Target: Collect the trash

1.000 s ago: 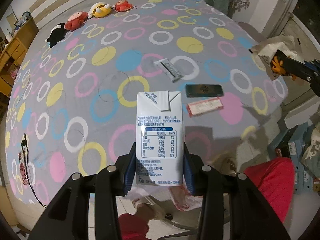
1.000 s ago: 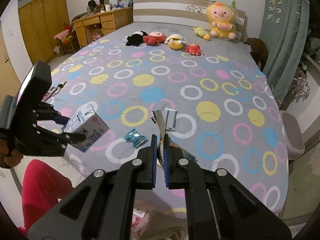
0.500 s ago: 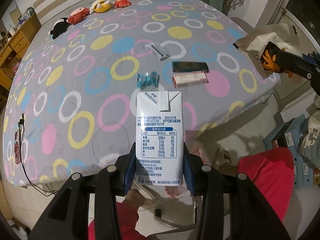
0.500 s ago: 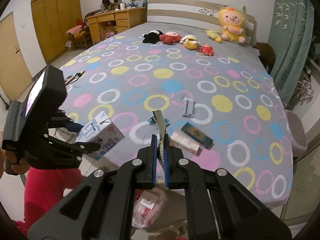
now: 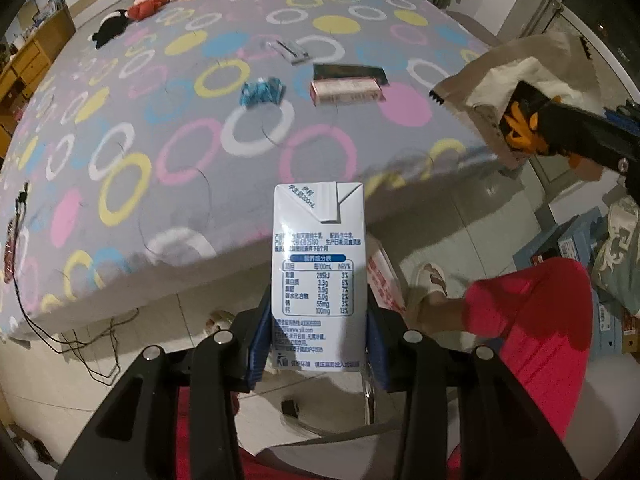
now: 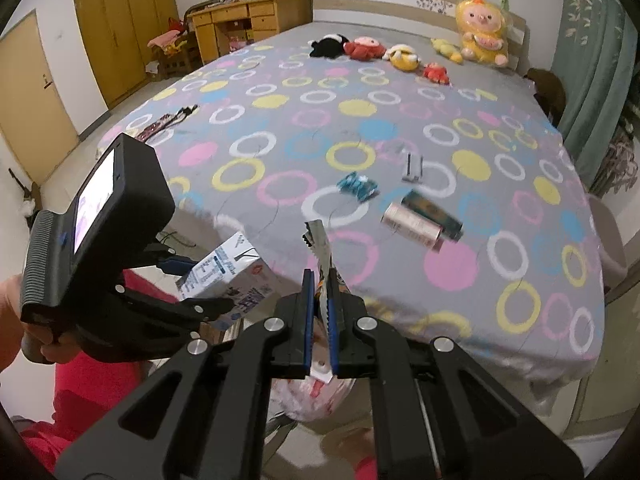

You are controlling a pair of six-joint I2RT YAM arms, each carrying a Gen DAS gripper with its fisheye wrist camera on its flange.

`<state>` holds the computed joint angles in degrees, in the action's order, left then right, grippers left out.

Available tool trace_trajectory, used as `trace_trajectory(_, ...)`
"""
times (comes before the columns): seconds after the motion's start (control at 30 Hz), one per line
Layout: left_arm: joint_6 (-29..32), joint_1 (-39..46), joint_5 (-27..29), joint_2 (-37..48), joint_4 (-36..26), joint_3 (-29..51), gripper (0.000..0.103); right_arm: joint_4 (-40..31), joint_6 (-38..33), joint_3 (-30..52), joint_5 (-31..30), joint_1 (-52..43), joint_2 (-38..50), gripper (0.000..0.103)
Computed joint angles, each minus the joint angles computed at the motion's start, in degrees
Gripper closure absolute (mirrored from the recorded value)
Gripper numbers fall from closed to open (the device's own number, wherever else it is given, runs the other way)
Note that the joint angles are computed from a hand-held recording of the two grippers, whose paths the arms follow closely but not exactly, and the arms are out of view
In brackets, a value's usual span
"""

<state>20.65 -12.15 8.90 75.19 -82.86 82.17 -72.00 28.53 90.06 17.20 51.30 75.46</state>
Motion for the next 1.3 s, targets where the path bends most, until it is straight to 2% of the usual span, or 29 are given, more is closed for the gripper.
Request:
trace_trajectory(0.1, -0.6, -1.2, -1.7, -3.0, 2.2, -4.7, 0.063, 0.7, 3.6, -4.1, 0.5, 2.3, -1.6, 0.096)
trace_trajectory(0.3, -1.3, -2.1, -1.8, -5.1, 5.4, -11.6, 0.063, 2.9, 9.7, -12.3, 0.8, 5.7, -4.0, 0.096)
trace_trajectory(0.5, -1.4, -3.8, -2.5, -5.3, 9.4, -16.9, 0.063, 6.7, 12.3, -18.9, -0.6, 5.5, -5.0, 0.096)
trace_trajectory(0.77, -1.8, -5.1, -1.7, -2.8, 15.3, -24.8, 0.063, 14.3, 14.7, -28.2, -4.5, 3.1, -5.7, 0.096)
trace_trajectory(1.0, -3.4, -7.8, -3.9, 1.7, 21.2, -31.0, 0.063, 21.7, 15.0, -35.5, -7.9, -0.3, -4.7, 0.096)
trace_trajectory(1.3, -3.4, -10.5, -4.6, 9.0, 27.3, -33.8, 0.063, 31.1, 15.7, -43.4, -12.5, -4.7, -2.3, 0.096)
